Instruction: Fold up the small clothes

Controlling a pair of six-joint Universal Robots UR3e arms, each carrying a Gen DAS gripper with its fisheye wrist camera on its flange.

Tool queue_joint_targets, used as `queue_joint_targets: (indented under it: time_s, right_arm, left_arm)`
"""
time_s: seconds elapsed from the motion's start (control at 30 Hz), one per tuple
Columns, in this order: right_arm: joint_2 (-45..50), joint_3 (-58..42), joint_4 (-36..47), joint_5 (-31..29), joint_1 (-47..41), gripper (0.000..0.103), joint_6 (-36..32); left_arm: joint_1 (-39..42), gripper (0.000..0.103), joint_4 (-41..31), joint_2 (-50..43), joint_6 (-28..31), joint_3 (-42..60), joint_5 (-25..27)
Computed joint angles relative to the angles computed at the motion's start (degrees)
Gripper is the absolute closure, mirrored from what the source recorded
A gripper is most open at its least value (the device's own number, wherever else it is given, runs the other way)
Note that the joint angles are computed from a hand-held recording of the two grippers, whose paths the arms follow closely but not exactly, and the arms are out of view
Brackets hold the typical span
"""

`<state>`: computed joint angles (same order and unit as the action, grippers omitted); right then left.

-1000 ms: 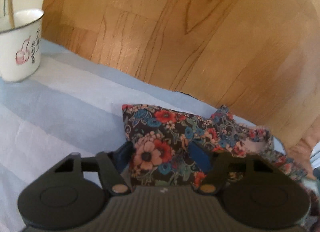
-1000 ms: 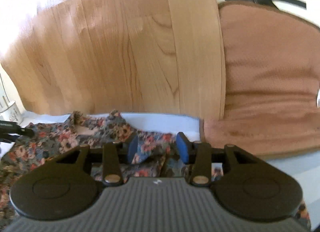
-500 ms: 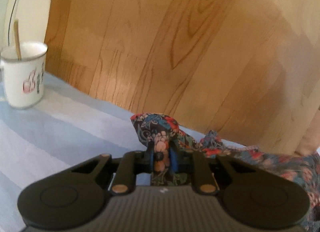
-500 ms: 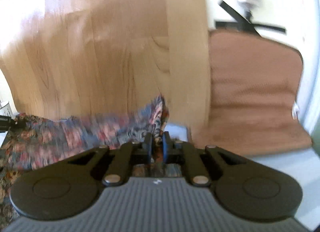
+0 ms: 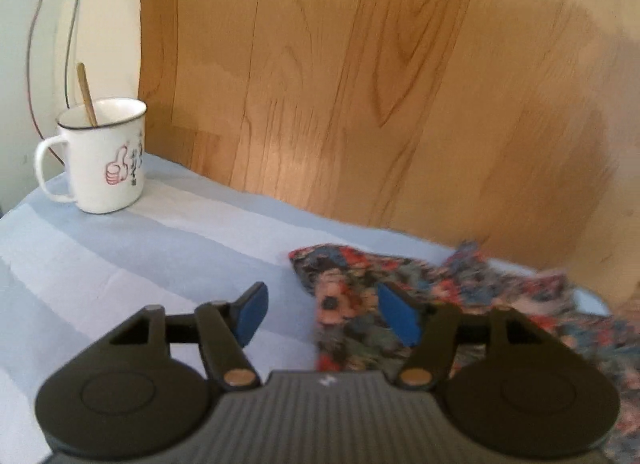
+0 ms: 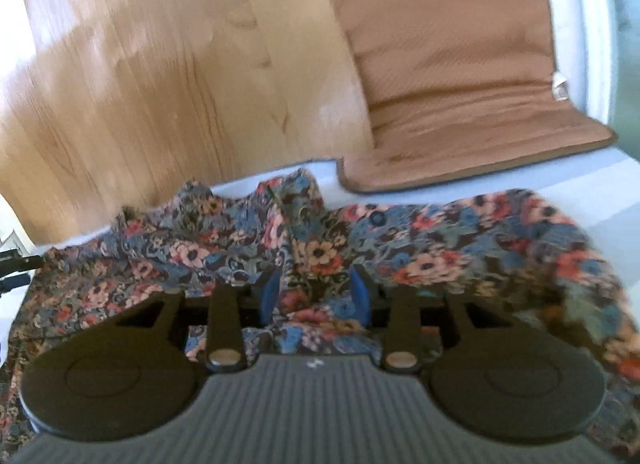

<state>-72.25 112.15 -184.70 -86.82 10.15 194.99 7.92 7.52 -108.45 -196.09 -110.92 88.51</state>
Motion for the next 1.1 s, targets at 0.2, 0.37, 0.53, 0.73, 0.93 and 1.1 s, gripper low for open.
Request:
queue_joint_targets:
  time_s: [0.2, 0.37, 0.53, 0.73, 0.93, 1.1]
  right_arm:
    - [10.0, -19.3, 6.6, -2.2, 4.2, 0.062, -7.4]
    - [26.1, -45.1, 21.6, -7.3, 7.3, 0.078, -17.9]
    - [25.9, -42.8, 18.7, -7.4, 4.2, 0.096, -8.0]
    - [16.8, -30.5, 14.8, 0.3, -0.6, 0.086, -2.2]
    - [-16.2, 5.5, 1.7, 0.7, -8.7, 0.084, 2.8]
    - [-46.2, 29.3, 7.1, -3.0, -12.3, 0.065, -4.3]
  left_arm:
    - [-8.3, 0.027, 1.9, 0.9, 2.6, 0.2, 0.4]
    - [-15.9, 0.028, 3.9, -9.0, 4.5, 7.3, 7.0]
    - [-15.8, 0.038, -1.0, -11.3, 3.2, 10.1, 7.6]
    - [-16.8, 0.033, -2.8, -11.8, 4.8, 11.6, 8.8]
    - [-16.1, 0.028, -1.4, -11.0, 3.7, 10.1, 7.6]
    - [-16.0, 0.026, -1.1, -10.4, 3.4, 9.5, 7.3]
